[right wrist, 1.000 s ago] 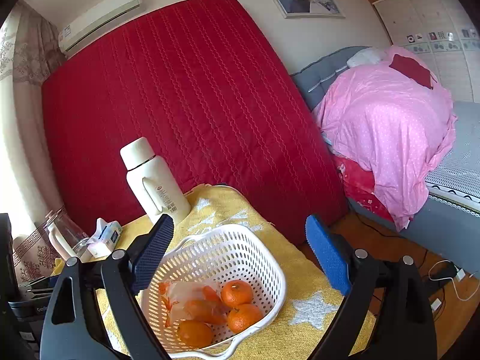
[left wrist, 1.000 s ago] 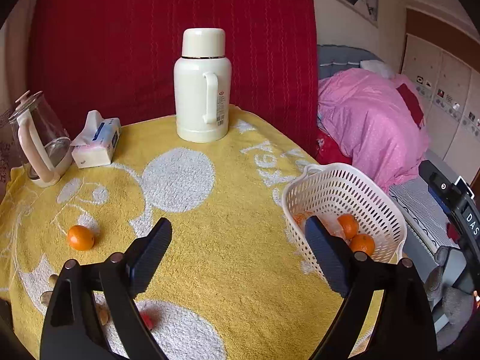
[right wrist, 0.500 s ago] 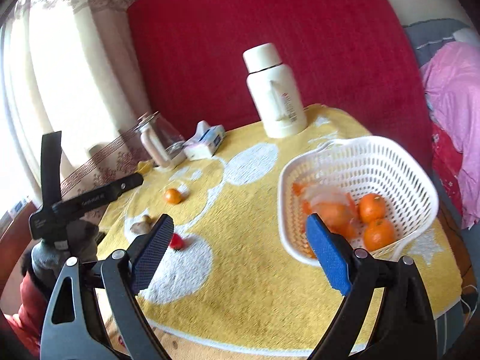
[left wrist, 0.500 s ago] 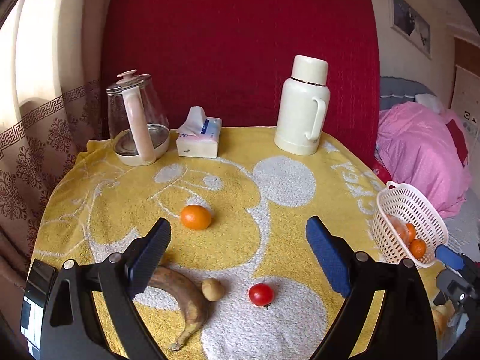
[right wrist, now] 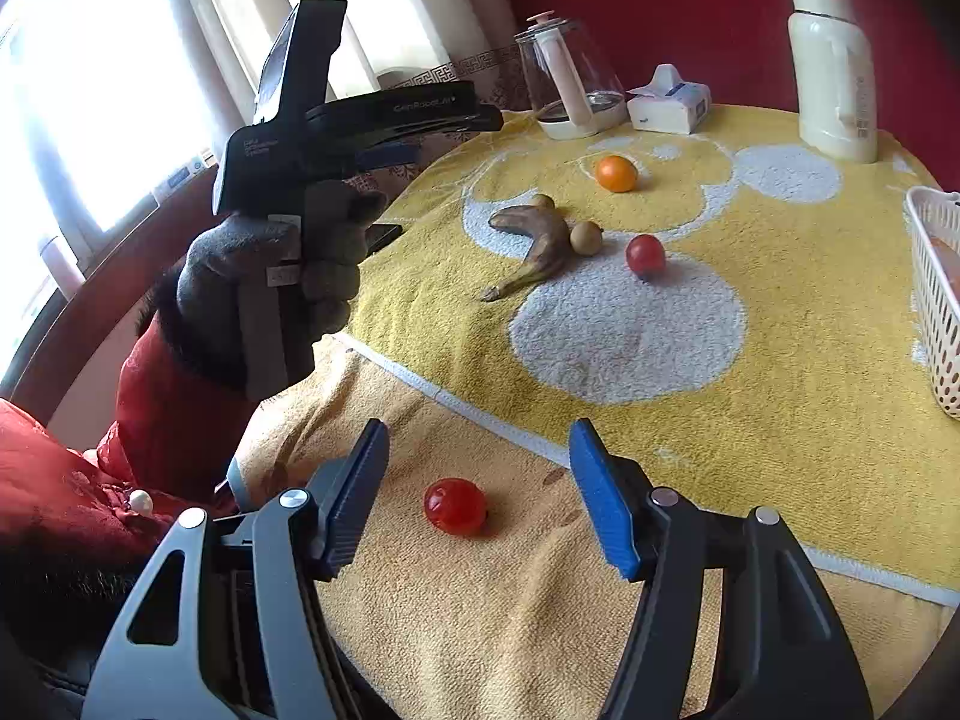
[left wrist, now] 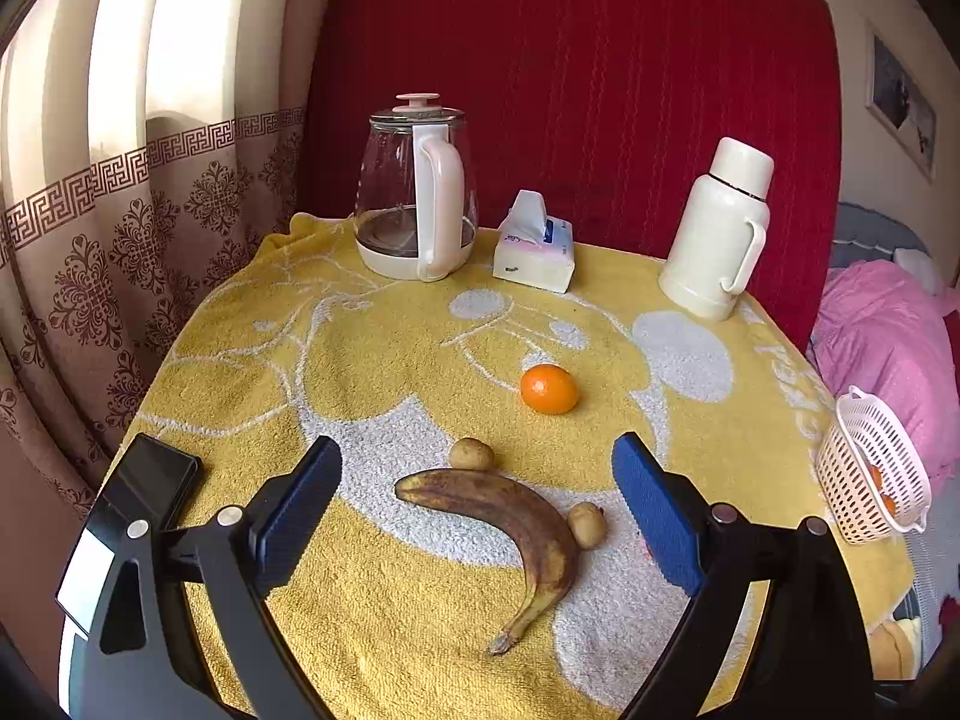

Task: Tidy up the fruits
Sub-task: 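Move the right gripper to the red tomato and close on it, then lift the red tomato with the right gripper toward the basket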

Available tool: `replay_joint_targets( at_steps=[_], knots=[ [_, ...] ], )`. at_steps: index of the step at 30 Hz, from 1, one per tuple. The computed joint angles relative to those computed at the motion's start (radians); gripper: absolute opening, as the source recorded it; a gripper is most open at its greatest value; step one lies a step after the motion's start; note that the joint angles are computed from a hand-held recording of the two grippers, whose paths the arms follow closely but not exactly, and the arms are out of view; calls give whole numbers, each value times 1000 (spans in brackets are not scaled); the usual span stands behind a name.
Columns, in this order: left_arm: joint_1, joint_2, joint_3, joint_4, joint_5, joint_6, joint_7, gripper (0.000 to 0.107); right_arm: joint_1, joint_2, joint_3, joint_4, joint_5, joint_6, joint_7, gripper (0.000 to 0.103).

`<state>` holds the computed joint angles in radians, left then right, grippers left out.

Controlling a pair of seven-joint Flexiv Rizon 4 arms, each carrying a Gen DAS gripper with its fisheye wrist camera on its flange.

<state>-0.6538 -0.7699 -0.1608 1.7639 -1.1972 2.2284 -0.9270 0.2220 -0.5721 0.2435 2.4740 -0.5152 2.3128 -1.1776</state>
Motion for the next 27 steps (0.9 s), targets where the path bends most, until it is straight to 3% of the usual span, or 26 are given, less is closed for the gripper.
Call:
replay_joint_targets(
  at_steps=[7, 12, 14, 21, 27],
  knots=[
    [32, 25, 12, 78, 85, -5, -125, 91, 10, -1, 10, -27, -50, -149, 20, 45],
    [20, 25, 43, 84, 81, -35, -148, 91, 118, 12, -30, -39, 67, -232, -43, 39],
    [17, 26, 50, 87, 86, -37, -157, 91, 166, 15, -51, -41, 126, -248, -79, 31],
    [1, 17, 65, 74, 66, -43, -140, 91, 232, 26, -70, -34, 262, -214, -171, 29],
    [-12, -8, 64, 43, 21, -53, -86, 91, 206, 24, -68, -47, 344, -129, -168, 29]
  ],
)
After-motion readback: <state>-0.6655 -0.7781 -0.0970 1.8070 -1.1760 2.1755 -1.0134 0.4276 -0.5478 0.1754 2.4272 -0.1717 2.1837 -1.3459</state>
